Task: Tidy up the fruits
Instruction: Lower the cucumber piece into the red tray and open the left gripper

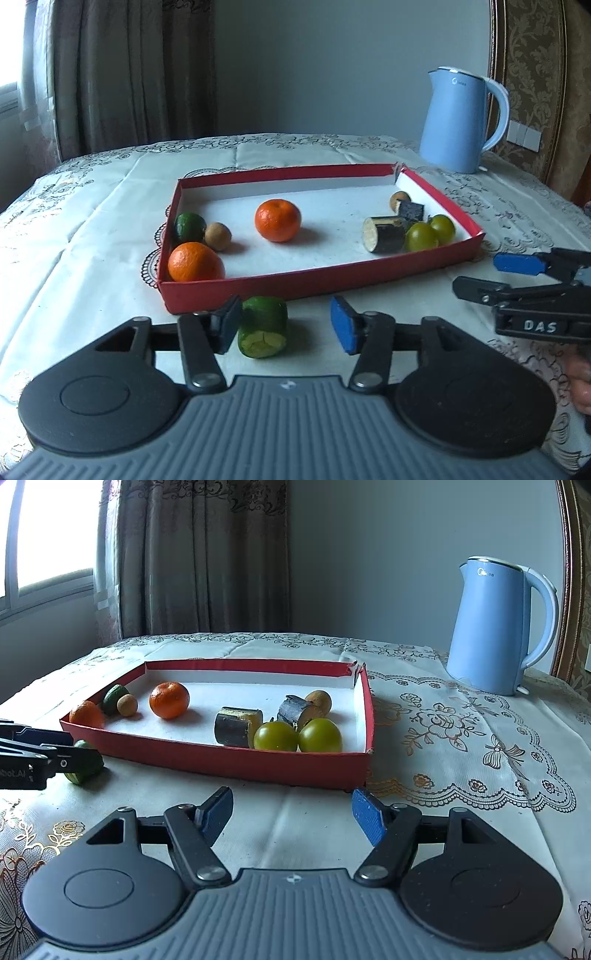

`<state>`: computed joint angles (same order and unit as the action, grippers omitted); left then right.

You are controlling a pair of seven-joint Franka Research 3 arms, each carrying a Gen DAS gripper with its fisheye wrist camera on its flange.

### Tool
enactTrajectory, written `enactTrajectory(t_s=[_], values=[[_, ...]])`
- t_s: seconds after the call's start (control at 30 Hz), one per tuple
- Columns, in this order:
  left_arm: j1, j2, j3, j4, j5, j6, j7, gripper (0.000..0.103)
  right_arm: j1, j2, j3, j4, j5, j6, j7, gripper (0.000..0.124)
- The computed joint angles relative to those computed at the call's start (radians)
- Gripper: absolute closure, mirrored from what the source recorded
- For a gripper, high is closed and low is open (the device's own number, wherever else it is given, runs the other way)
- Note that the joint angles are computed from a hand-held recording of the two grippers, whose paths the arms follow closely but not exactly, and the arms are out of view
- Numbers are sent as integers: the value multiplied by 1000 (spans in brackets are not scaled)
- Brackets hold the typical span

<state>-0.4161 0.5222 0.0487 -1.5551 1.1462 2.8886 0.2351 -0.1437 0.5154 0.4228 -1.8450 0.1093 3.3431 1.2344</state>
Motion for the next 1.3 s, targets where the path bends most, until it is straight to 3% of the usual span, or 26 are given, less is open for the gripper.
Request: enactTrajectory(t_s=[0.23,0.37,0.53,0.77,0.87,0.97,1.1,1.3], values=[[10,4,-2,-6,-4,2,0,51,4,0,-4,3,4,-8,-4,53],[37,20,-32,-4,-89,-12,82,71,3,-1,-2,2,7,-9,-7,53],[14,20,1,-9,-97,1,68,75,1,0,1,3,11,-10,-11,53],[-41,-6,56,-8,35,2,-78,75,-2,2,4,4,12,-9,-15,53],[-26,-11,37,17,74,-8,-93,75,-2,2,5,5,12,-9,-16,53],[-5,25,7,90,42,-56,-34,75,-1,3,3,4,14,-7,-16,53],[37,111,-49,211,-134,-109,147,75,2,3,0,6,14,-9,-15,53],[22,204,-30,332,-278,-172,266,75,-2,3,6,7,17,-15,-20,53]])
